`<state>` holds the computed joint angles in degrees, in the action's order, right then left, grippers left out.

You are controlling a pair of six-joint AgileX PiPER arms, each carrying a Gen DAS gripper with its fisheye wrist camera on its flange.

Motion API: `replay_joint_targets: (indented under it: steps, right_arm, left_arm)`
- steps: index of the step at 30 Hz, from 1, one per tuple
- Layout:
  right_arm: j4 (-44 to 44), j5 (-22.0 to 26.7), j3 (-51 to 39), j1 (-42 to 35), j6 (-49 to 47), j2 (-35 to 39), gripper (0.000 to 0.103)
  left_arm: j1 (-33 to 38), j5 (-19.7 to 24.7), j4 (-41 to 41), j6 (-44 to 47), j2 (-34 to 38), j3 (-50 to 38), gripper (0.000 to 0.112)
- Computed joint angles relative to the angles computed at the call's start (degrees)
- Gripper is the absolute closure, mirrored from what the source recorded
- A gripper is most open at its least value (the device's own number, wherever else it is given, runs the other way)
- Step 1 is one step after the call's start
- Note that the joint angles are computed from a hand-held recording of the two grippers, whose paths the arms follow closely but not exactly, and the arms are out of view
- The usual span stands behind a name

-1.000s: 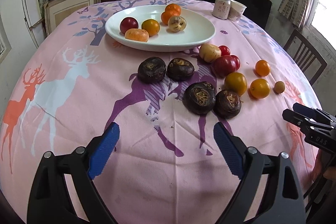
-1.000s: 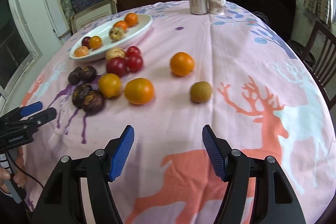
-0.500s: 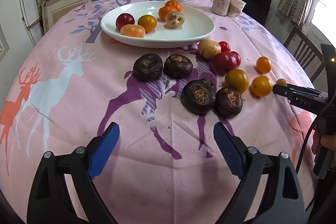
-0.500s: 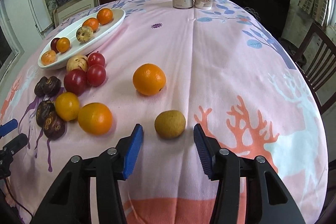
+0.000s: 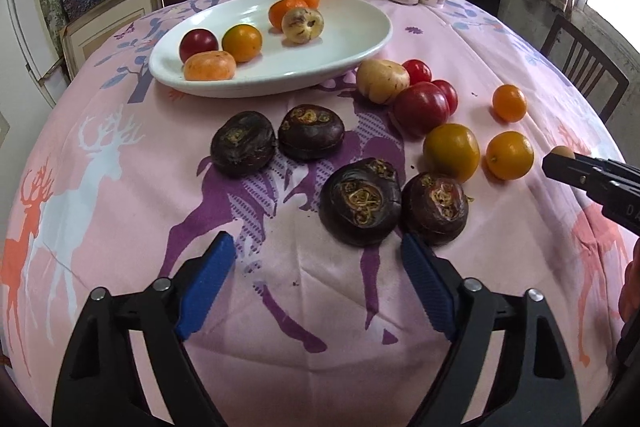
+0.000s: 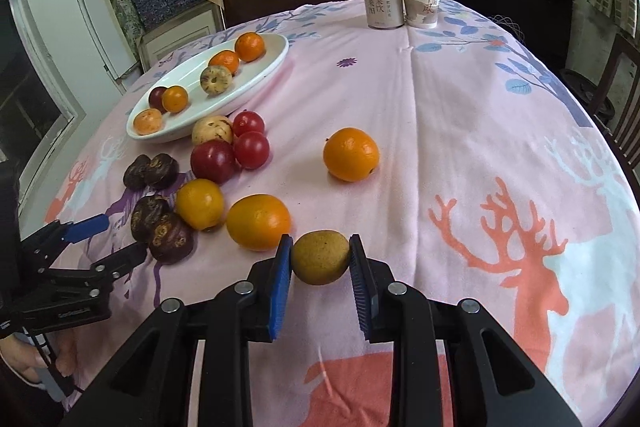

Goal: Organize fruits
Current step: 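Grasp a water chestnut with the left tool while the right tool grasps a small brown kiwi-like fruit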

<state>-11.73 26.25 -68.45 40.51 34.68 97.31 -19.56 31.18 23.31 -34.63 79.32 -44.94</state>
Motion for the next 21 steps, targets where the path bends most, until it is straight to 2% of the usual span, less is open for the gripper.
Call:
replay_joint_targets:
  steps: [4,7,9,10,14,21]
  right_arm:
    - [2.03,-0.98,0.88,0.35,-1.72,-0.91,0.074]
    - [2.36,-1.29,1.34,0.46,-1.74,-1.34,0.074]
    - [3.0,-1.5,1.72,0.32,-2.22,-1.7,0.074]
    - [2.63,-1.46,1.89,0.47,-1.87,-1.99,0.074]
    - [1.3,-0.98,2.2,1.12,-0.9,-3.02,0.074]
    - [-0.68,-0.06,0.7,3.02,0.6,-4.15,0.074]
  left_arm:
    - [-0.37,-0.93,1.15,-0.61,2.67,-1.91,0.035]
    - [0.18,-2.49,-0.97,2.05,4.37,-3.44,0.043]
    - [0.1,-2.84,-1.82,3.26,4.33,-3.72,0.058]
    - [0.01,-2.81,-2.37,3.9,4.11,-3.71,0.07]
    - [1.21,-1.45,-6.88,7.33,1.99,-3.15,0.07]
    - [3.74,1.48,-10.31,12.36,-6.79,-2.06,0.07]
